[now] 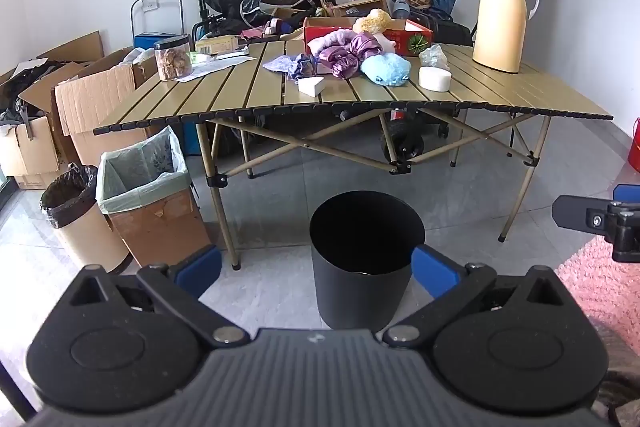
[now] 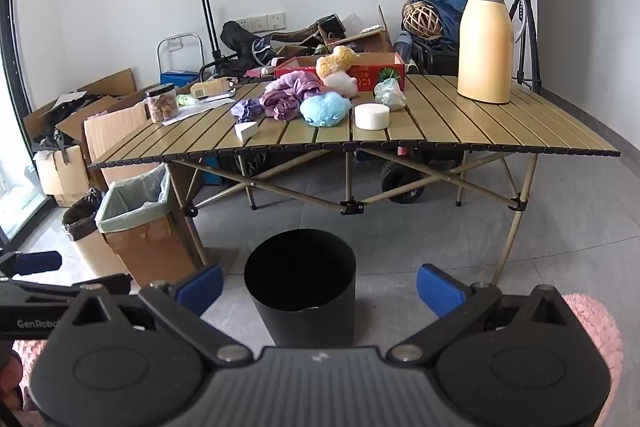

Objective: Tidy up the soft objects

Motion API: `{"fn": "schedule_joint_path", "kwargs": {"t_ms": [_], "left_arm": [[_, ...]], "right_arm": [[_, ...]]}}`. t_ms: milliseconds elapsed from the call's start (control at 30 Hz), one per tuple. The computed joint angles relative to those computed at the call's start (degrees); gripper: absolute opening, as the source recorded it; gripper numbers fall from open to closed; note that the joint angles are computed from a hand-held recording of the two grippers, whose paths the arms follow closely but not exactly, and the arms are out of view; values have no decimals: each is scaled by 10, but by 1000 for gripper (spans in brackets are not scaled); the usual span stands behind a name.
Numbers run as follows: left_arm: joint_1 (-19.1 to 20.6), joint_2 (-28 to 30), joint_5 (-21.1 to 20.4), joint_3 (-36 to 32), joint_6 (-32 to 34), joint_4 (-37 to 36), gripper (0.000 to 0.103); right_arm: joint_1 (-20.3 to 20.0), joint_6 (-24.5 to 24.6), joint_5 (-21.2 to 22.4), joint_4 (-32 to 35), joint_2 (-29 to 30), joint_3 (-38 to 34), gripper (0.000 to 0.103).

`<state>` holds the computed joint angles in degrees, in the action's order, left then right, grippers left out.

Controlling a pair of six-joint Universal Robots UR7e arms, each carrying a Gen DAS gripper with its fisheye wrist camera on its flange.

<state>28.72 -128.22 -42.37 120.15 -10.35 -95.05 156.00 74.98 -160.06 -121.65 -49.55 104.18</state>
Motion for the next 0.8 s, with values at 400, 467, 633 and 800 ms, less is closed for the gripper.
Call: {"fn": "schedule_joint_path", "kwargs": {"t_ms": [400,467,633,800], "left_arm": [[-7,6,5,0,-2,-7,103],[-7,3,4,1,-1,-8,103],[-5,1,2,0,1,-9,103],[-7,3,3,-1,-1,-10,103]], "right_arm": [[1,2,-2,4,1,-2,103],[1,1,-3,2,2,-2,103],[1,2,-4,5,2,-3,103],[1,2,-5,6,2,-4,103]]}}
